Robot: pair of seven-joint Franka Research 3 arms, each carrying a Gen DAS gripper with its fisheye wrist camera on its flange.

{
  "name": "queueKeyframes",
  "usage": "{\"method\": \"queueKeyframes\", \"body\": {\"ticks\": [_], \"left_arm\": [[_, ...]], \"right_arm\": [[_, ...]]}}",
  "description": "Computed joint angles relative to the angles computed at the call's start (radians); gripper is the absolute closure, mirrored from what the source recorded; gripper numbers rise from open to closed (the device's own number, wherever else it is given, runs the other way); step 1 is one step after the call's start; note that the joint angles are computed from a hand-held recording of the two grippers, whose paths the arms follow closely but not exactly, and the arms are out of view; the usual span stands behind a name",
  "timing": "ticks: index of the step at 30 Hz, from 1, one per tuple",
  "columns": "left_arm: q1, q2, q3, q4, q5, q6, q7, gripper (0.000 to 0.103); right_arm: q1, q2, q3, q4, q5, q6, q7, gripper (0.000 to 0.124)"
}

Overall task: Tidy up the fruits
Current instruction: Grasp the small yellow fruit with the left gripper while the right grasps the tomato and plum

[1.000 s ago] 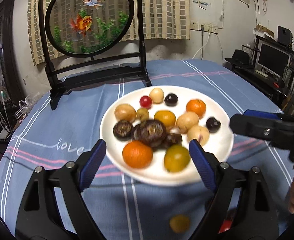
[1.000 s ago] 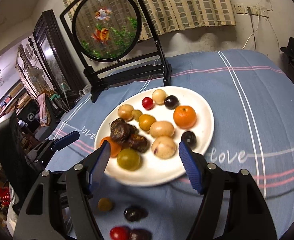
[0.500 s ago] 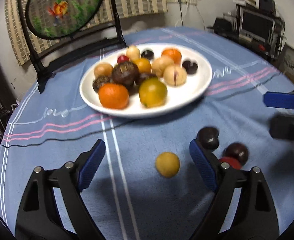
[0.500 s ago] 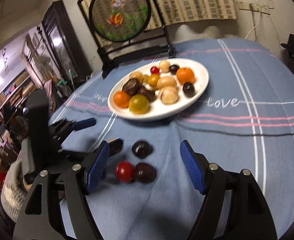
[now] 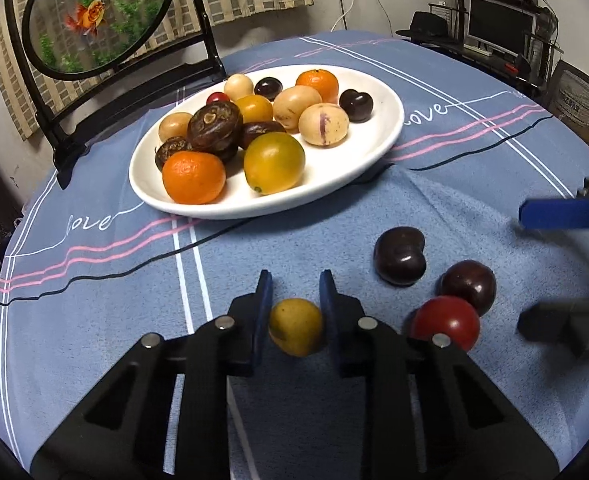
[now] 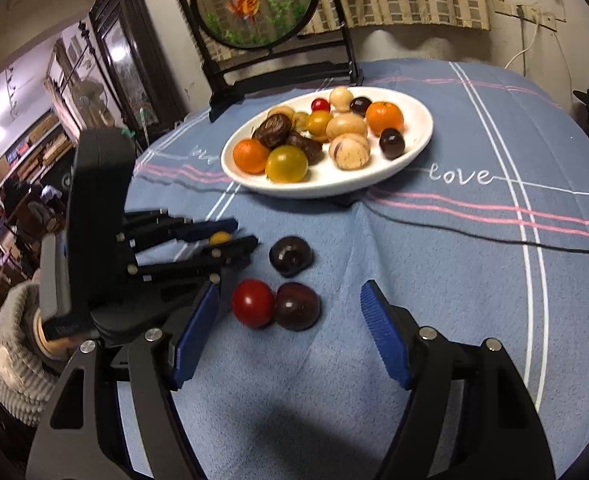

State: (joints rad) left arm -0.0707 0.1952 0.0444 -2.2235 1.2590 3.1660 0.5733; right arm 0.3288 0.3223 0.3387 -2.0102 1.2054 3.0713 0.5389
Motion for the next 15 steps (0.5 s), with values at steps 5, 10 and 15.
{"method": "queueKeyframes", "body": {"ticks": [5, 10, 15], "left_arm": [[-0.012, -0.009, 0.012, 0.033, 0.225, -0.022, -0.225, 0.078], [0.039, -0.013, -0.04, 0.044, 0.303, -0.038, -0.309, 0.078], [0.076, -0.02, -0.084, 0.053, 0.399, -0.054, -0.402, 0.078]], "right_arm": [[0.119, 0.026, -0.128, -0.012, -0.312, -0.024, 0.265, 0.05], [0.171, 0.053, -0.186, -0.007, -0.523, -0.032, 0.418, 0.05], [0.182, 0.061, -0.195, -0.016, -0.643, 0.006, 0.495, 0.067]]}}
